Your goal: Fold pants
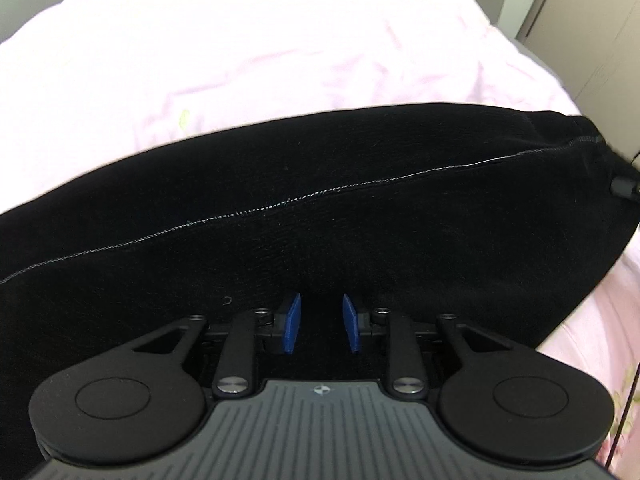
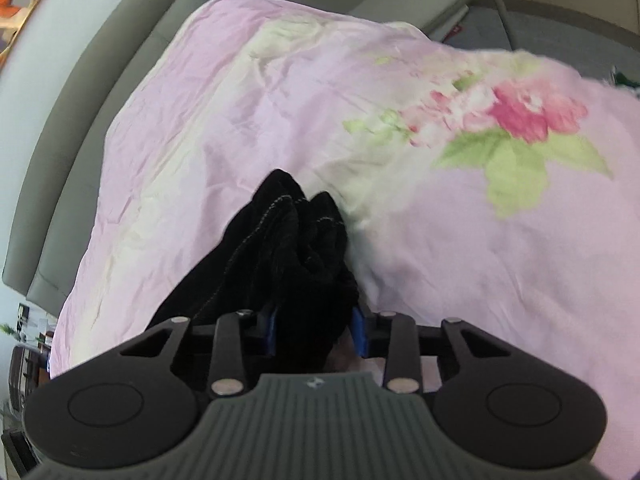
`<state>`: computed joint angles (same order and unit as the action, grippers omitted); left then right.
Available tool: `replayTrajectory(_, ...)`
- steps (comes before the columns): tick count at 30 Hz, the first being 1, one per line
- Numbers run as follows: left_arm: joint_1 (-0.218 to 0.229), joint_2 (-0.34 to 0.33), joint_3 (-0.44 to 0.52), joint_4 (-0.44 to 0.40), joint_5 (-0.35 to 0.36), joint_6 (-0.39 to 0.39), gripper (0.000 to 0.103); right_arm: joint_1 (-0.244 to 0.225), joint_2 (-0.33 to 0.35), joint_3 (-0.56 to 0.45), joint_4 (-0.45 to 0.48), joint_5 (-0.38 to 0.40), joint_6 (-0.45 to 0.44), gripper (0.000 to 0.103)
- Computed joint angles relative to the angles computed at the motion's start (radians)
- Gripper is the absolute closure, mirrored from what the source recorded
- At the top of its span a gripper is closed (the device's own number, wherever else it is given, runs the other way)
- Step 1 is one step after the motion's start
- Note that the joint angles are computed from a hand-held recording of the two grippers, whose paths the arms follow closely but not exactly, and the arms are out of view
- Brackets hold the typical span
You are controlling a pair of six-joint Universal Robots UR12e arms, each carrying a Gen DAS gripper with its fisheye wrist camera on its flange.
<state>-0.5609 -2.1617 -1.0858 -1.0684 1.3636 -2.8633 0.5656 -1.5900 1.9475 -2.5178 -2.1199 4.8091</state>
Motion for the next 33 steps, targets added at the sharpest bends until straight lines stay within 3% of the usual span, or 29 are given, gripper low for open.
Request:
replayTrajectory(8,0.039,0.075,-0.057,0.027,-0.017,0.073,0.073,0.03,0.063,-0.253,0.178,-0.056,-0.312,0.075)
replayTrajectory(15,0.097,0.156,-0.104,0.033,-0.076,0.154,0.073,0.056,0.221,-0.518,0.178,-0.042,-0.531,0.077)
replayTrajectory(22,0.183,0.222,-0.149,0.053,-0.145,0.162,0.073,0.072,0.438,-0.818,0.196,0.066,-0.712,0.078)
replayTrajectory(28,0.248,0.229,-0.179,0.074,-0.152,0.103,0.073,0.079,0.635,-1.054,0.278,0.211,-0.751,0.078)
replayTrajectory(33,0.297,0.229,-0.192,0.029,-0.161,0.076,0.073,0.085,0.77,-1.205,0.396,0.308,-0.768,0.078)
